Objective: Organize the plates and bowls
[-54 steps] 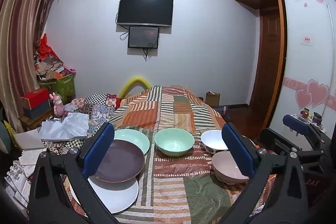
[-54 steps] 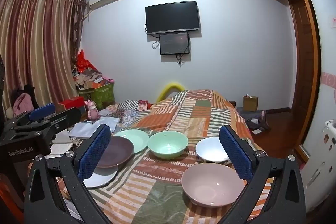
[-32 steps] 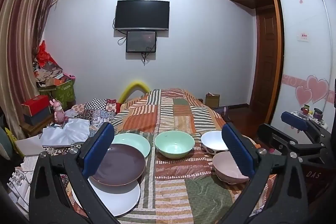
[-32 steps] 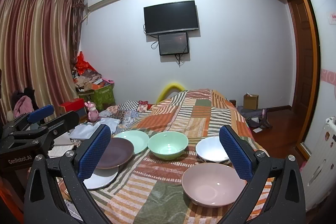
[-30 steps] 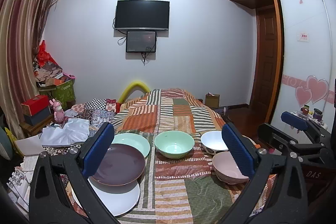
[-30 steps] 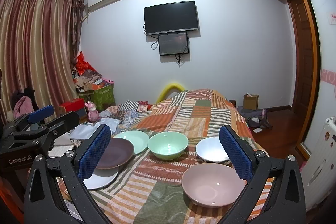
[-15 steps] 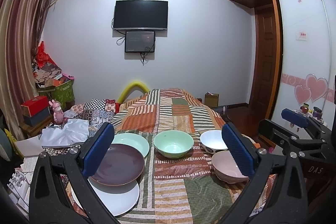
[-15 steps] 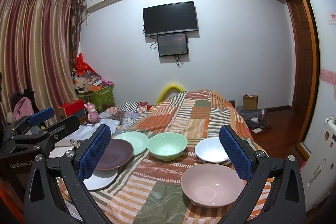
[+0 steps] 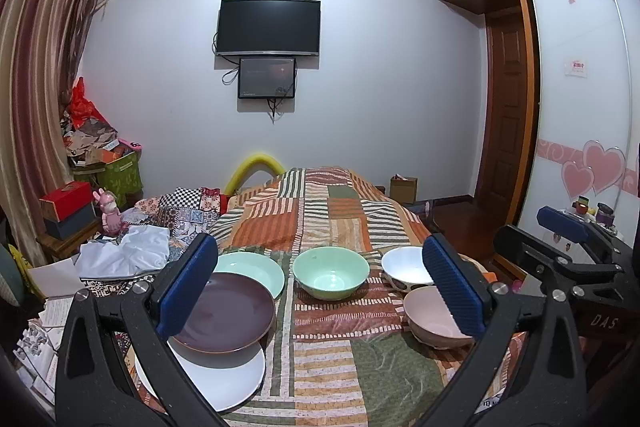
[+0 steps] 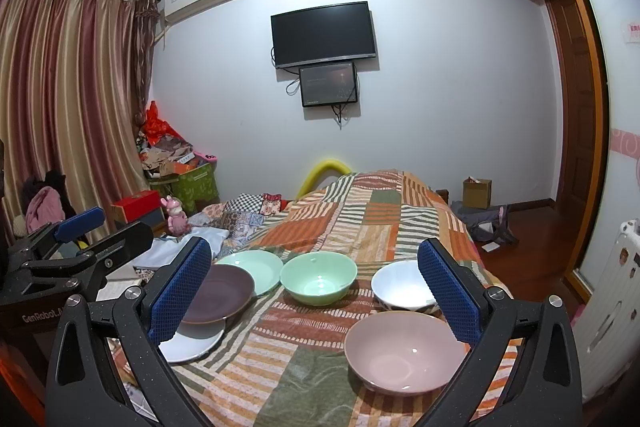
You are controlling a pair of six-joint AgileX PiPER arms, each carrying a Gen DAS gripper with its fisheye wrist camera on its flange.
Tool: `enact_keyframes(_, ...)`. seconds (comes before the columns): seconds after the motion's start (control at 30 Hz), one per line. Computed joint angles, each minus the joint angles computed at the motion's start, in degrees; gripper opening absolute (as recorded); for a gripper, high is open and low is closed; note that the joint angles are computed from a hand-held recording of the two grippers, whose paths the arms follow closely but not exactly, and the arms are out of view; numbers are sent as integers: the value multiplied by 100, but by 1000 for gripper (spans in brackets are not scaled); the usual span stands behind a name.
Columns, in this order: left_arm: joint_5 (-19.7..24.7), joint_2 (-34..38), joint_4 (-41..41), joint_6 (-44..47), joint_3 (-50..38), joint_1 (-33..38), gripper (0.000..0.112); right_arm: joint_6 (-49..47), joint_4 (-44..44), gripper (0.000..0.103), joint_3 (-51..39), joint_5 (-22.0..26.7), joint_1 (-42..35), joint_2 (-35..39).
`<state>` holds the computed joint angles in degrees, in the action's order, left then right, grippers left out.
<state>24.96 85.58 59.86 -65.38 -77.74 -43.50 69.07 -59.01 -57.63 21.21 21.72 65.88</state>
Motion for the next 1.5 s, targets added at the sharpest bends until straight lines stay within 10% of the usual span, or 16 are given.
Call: enact_keyframes(1.5, -472, 83, -797, 538, 166, 587, 103, -964, 928, 103, -349, -108, -14, 561)
